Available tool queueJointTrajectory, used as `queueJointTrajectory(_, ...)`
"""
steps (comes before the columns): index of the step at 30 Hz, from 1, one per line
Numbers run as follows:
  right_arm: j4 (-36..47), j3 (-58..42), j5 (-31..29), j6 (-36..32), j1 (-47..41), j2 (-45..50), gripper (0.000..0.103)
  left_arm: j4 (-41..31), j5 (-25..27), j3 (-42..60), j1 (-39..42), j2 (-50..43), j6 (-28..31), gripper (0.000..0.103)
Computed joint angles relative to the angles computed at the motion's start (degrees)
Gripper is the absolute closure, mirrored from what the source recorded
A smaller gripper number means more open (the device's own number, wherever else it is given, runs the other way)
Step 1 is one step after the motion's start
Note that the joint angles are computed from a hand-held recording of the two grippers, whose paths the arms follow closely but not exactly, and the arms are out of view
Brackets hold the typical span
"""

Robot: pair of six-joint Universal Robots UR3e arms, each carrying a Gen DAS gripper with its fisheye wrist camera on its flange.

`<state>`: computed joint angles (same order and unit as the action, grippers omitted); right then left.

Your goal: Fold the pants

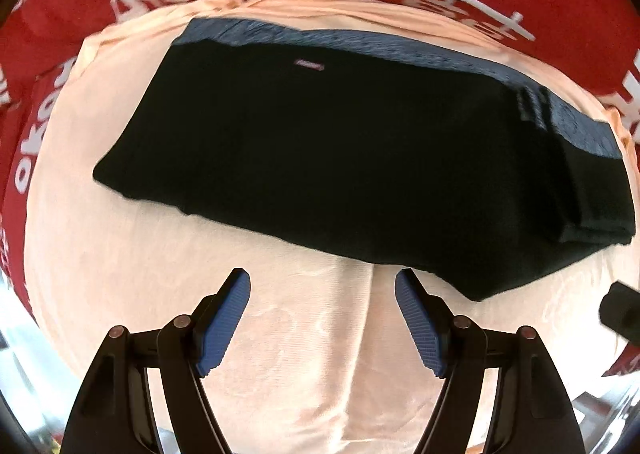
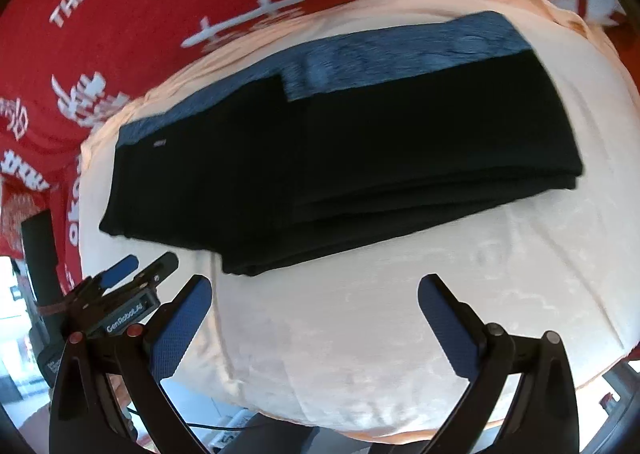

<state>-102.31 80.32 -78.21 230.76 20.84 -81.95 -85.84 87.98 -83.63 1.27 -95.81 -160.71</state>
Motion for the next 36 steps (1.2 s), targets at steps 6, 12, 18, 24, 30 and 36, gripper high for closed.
queueJointTrajectory(6, 3.5, -8.8, 1.2, -1.5, 1.9, 7.4, 0.0, 0.6, -1.1, -1.1, 4.4, 0.1, 0.0, 0.027)
queueJointTrajectory(12, 6.2, -17.2, 1.0, -3.1, 3.1, 14.1, 0.0, 1.0, -8.1, 1.4, 13.1, -2.6, -0.4, 0.027)
queueJointTrajectory(18, 9.0, -24.4, 1.2, -5.1, 3.5, 20.3, 0.0, -1.6, -15.8, 6.4, 21.4, -9.2, -1.1, 0.027)
queueJointTrajectory(24, 9.7, -27.4, 2.1, -6.2, 3.5, 24.3, 0.0, -6.6, -24.5, 8.9, 26.5, -14.5, 2.3, 0.027)
queueJointTrajectory(30, 9.4, -27.9, 2.9, -6.7, 3.6, 26.3, 0.0, -10.5, -33.7, 10.3, 28.8, -15.8, 2.7, 0.027)
queueJointTrajectory(36, 7.7, -25.9, 3.7, -7.4, 3.6, 25.7, 0.0, -6.3, -35.3, 9.1, 27.9, -16.6, 0.9, 0.02)
